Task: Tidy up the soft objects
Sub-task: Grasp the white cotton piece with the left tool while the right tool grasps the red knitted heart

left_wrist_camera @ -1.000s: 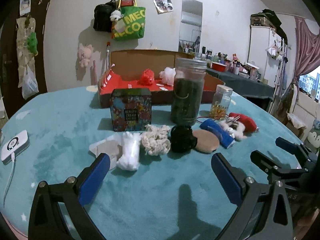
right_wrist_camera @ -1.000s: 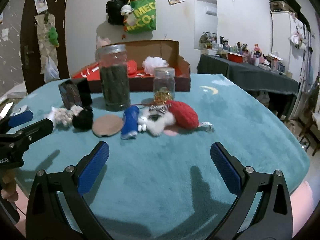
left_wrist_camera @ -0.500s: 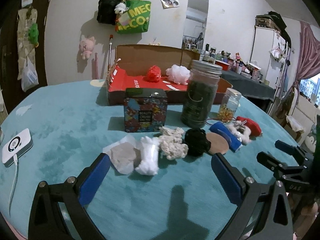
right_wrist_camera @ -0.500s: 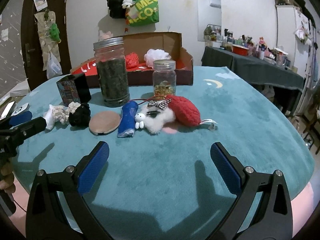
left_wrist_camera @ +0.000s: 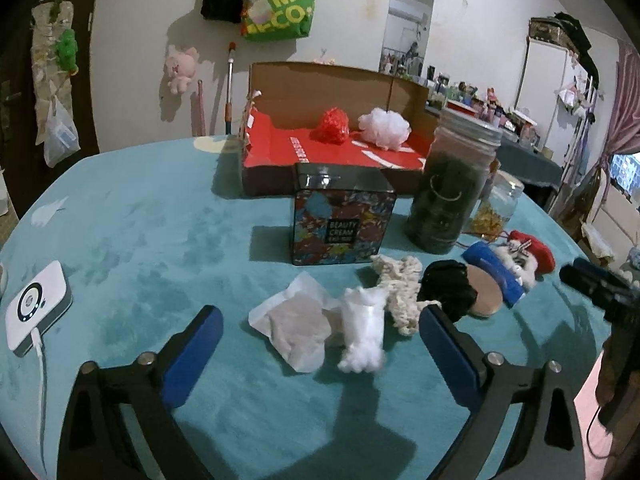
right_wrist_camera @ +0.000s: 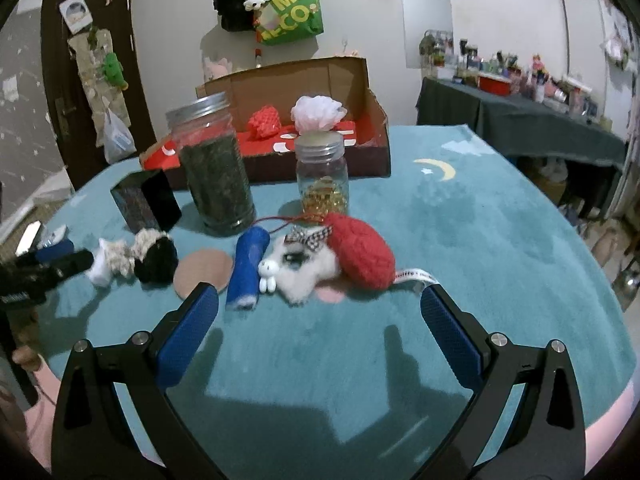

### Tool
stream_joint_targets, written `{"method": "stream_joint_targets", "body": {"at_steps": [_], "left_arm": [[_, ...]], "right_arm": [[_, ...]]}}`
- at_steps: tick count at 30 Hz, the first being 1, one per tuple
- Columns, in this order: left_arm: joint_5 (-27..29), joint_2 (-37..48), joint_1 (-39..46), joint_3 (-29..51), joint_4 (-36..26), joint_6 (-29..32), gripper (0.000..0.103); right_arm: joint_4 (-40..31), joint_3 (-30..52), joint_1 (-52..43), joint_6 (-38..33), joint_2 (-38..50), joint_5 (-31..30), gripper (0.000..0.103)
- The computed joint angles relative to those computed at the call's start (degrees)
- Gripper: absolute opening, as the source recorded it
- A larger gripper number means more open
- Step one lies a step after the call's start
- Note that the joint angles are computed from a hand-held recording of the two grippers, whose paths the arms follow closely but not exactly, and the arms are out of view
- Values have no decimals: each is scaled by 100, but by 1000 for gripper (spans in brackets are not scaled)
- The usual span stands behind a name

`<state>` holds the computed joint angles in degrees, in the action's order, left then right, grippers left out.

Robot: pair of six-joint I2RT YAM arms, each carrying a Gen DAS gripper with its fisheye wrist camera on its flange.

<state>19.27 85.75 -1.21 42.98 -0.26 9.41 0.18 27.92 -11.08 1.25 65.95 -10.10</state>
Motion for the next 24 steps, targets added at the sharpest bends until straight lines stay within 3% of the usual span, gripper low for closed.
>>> {"method": "stream_joint_targets", "body": {"at_steps": [4,11,14,16,18,21,24], "left_arm": [[66,172,-53,137,-176,292,78],[243,227,-120,278,-393,624,65],[361,290,-127,390,-614,794,52],[391,355,-129,448,-722,897,33],[234,404,-157,403,-602,907,21],[300,405,-108,417,-622,887,15],[365,344,-93,485,-751,872,14]], "right_arm": [[-23,308,-116,-126,340,38,103],[-154,883,-384,-403,974,-138,102],[-302,1180,-500,-465,1324,-273,91],[-516,1485,-622,-454,1672,-506,85],[-803,1773,-765,-419,2022,-830,69],[-1308,2210,-1196,-293,2608,-1878,42],[-1228,2114,-1368,-166,2517,-2203,40]]}}
